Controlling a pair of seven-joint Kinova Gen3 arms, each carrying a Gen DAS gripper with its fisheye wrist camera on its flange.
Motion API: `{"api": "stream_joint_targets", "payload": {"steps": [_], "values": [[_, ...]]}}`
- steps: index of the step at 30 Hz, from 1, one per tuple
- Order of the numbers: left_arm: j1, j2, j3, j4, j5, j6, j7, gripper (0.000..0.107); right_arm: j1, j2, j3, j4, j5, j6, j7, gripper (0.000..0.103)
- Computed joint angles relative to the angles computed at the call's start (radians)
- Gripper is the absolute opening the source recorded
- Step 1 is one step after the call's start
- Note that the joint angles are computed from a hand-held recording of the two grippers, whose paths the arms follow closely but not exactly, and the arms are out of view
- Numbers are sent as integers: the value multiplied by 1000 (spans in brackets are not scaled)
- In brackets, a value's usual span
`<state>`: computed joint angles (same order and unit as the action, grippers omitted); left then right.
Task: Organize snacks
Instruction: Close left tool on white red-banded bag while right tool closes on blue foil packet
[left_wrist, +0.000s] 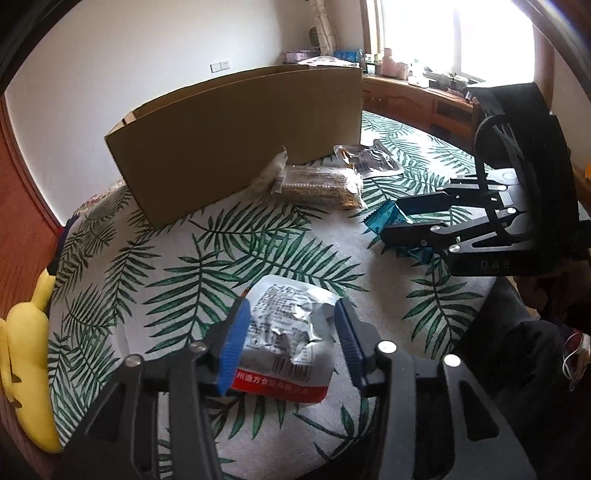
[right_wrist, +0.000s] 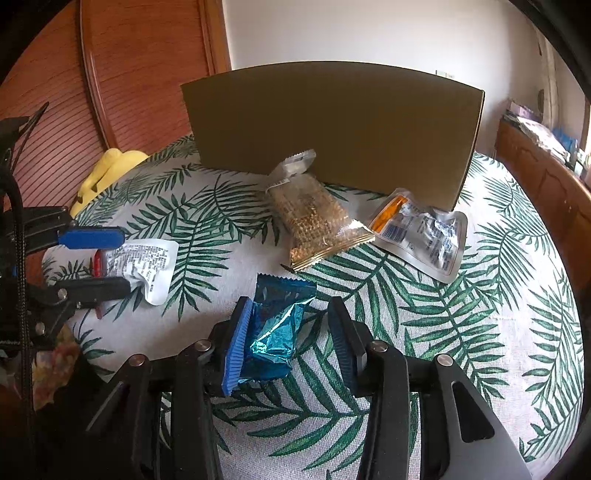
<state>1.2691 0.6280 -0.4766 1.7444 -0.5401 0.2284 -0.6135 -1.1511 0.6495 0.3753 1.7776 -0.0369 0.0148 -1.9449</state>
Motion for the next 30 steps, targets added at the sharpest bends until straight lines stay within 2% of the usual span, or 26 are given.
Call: {"api": "stream_joint_targets", "payload": {"steps": [4, 8, 13, 16, 19, 22, 26, 30], "values": [[-13, 4, 24, -21, -11, 31, -9, 52, -2, 3, 1, 1, -3, -5, 2, 42], [-67, -16, 86, -24, -15, 40, -24, 52, -12, 6, 13, 1, -7, -5, 5, 42], [-79, -28, 102, -26, -46, 60, -9, 52, -21, 7, 23, 5, -12, -10, 6, 42], [-142, -35, 179, -38, -39, 88, -50, 52, -19, 6, 19, 6, -17, -11, 9, 43], [-114, -13, 168, -62, -85, 140, -32, 53, -16, 6, 17, 4, -19, -10, 12, 43], [-116, -1, 186, -83, -129, 183, -9, 53, -18, 6, 18, 5, -21, -11, 14, 43], [-176, -6, 248, -92, -141, 197, -1, 57, -16, 6, 17, 5, -23, -11, 16, 43], [-248, 1, 323, -114, -114, 225, -46, 64, -13, 5, 13, 6, -24, -13, 18, 43]]}}
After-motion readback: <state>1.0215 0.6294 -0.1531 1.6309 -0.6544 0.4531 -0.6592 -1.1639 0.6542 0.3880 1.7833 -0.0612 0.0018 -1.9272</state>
